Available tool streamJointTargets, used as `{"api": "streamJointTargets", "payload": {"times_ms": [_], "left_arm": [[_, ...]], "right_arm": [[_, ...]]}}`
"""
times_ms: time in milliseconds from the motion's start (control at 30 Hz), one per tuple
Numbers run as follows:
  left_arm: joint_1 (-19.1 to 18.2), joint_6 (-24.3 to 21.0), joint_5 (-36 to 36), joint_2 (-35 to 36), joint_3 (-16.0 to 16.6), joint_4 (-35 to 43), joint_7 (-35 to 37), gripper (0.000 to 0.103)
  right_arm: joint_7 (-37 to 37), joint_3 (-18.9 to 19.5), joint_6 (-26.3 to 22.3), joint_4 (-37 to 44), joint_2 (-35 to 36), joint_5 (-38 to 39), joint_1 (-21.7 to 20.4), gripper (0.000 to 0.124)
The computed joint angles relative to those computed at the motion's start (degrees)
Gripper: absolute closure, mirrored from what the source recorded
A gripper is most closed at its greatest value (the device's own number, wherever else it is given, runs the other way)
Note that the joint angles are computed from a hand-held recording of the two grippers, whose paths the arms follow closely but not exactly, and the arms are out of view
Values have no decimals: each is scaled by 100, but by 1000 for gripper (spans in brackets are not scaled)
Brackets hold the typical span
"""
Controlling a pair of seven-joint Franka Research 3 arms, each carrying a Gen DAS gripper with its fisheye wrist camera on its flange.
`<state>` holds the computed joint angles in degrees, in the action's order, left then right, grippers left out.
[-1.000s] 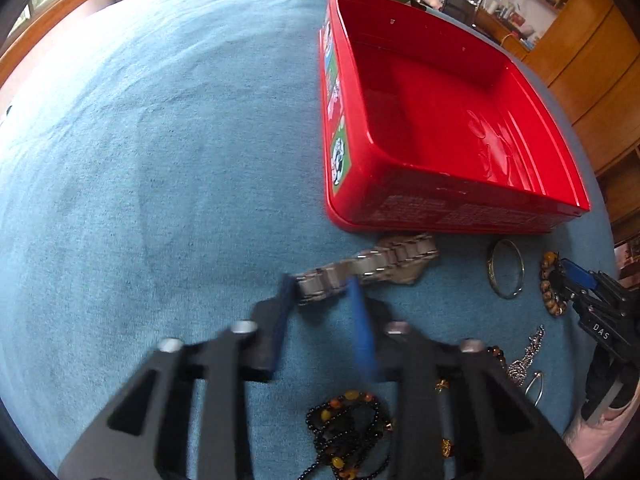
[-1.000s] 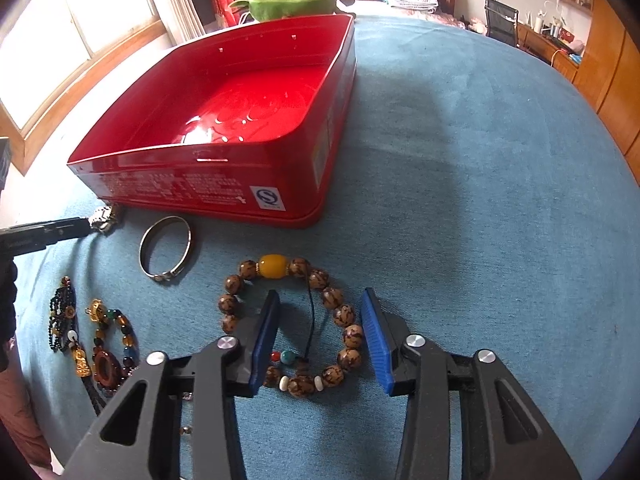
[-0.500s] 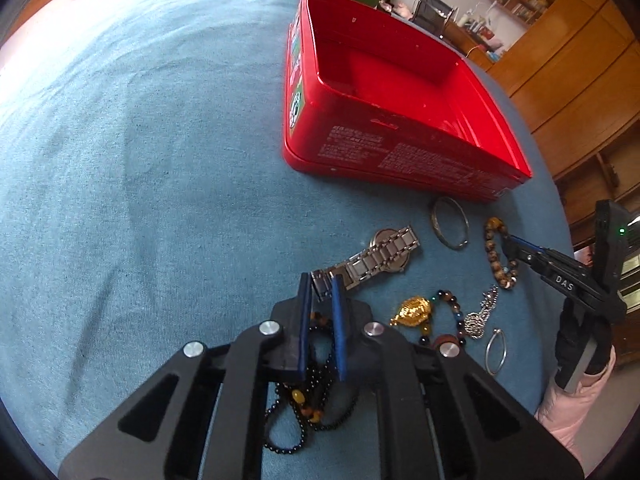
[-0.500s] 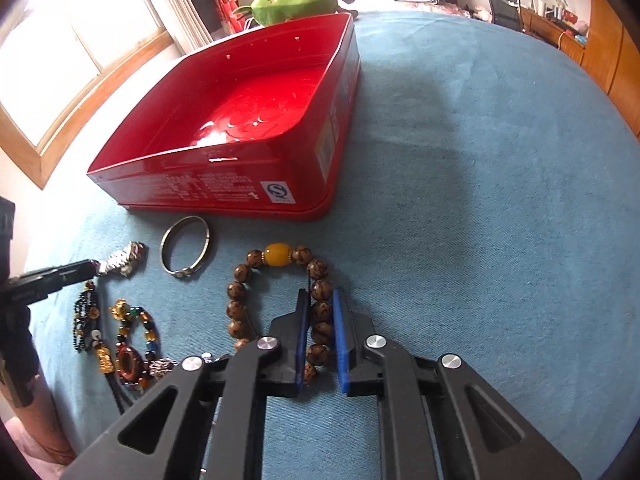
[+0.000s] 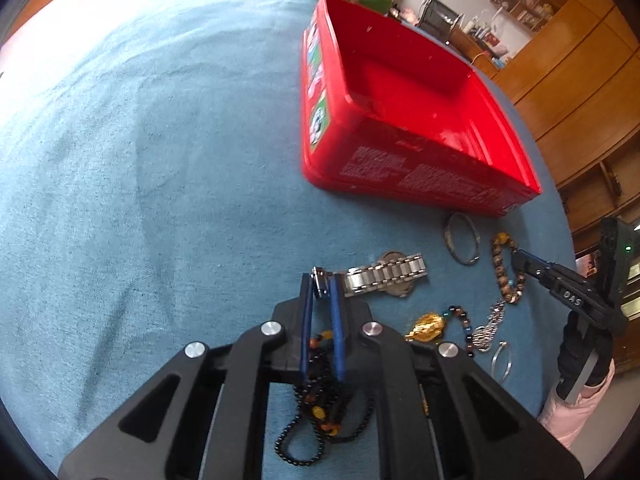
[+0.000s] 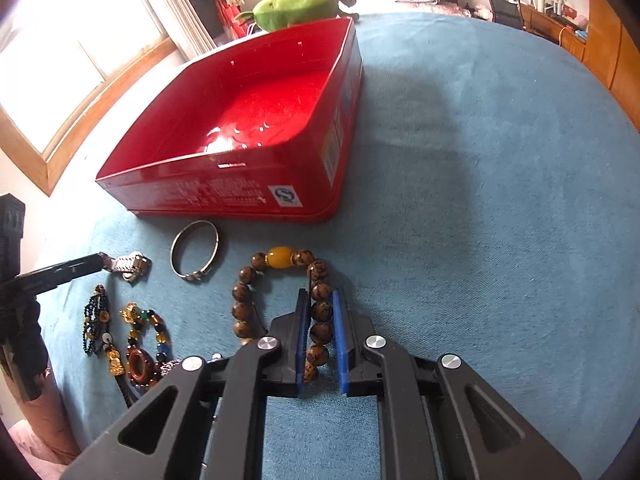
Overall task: Organize jewelry
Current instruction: 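Close the left gripper on the watch band while the right gripper grasps the bead bracelet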
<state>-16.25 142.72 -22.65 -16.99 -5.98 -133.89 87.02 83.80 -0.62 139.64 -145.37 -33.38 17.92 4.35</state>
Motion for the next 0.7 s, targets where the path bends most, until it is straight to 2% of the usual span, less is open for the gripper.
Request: {"api": "streamJointTargets", "payload": {"times_ms": [67,233,267,400,467,500,600,700], "left_arm": [[-25,-64,-152,71,61,58,85,88],[-57,-49,-483,176,35,131,319,66],[-53,-25,-467,193,0,141,320,65],[-18,100,-307,193,-90,73,174,69],[27,142,-167,185,-126,51,19,83],[37,149,-158,164,-102,15,-10,96],[-47,232,-583,167,44,-34,148,97],[-117,515,-877,43,89,-172,340,97]], "right_arm": [[-5,-15,4,13,21,10,-1,112],[4,13,27,36,87,-37,-17,112],[4,11,29,45,98,-41,-16,112],[15,11,25,55,102,-52,-12,112],[17,12,42,51,115,-56,-13,112],[19,16,49,48,119,-61,-12,112],[24,25,80,38,123,-72,-9,112],[-26,-32,62,31,97,6,40,112]]}}
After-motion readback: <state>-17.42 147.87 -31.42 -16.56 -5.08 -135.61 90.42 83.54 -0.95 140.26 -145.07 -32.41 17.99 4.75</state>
